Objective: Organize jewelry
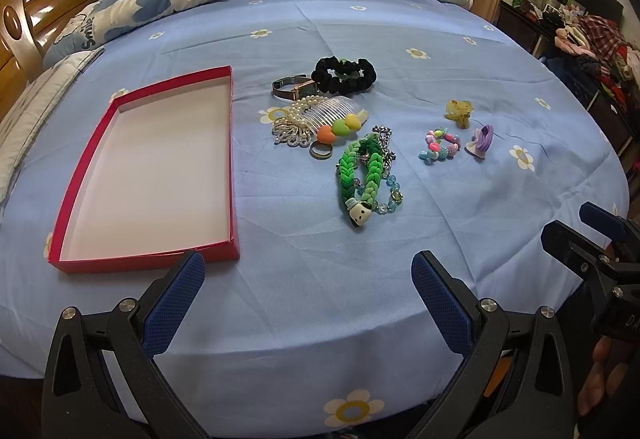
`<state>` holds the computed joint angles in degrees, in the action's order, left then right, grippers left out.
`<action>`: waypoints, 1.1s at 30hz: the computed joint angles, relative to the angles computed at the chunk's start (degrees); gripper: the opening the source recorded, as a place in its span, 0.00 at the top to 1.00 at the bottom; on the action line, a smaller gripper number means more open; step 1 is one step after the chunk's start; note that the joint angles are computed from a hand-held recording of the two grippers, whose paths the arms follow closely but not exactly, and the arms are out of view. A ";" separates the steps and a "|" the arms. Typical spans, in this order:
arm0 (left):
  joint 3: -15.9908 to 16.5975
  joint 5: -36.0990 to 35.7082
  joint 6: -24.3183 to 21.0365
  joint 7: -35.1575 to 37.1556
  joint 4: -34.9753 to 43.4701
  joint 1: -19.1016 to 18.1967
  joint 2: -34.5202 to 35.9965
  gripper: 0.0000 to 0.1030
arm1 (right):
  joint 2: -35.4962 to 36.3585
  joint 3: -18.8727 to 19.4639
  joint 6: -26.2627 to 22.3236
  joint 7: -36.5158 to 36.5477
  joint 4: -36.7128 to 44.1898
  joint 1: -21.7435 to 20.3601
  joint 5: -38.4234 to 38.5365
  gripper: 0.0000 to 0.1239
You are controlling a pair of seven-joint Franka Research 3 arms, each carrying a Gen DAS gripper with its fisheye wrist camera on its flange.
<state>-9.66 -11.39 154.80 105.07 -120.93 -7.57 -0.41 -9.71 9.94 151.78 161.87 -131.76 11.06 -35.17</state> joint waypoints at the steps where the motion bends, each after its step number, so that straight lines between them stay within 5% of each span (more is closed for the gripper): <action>1: 0.02 0.03 0.07 -0.01 -0.07 0.03 -0.07 0.00 | 0.04 0.04 -0.09 0.16 0.08 0.01 0.00 0.17; 33: -0.04 1.61 -0.33 -2.01 0.71 -0.09 0.10 0.00 | -0.13 0.06 0.24 0.30 0.52 -0.01 -0.49 0.17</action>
<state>-9.70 -9.79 154.47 103.07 -120.23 -7.66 -0.31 -9.85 9.99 152.02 162.17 -131.24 11.05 -35.66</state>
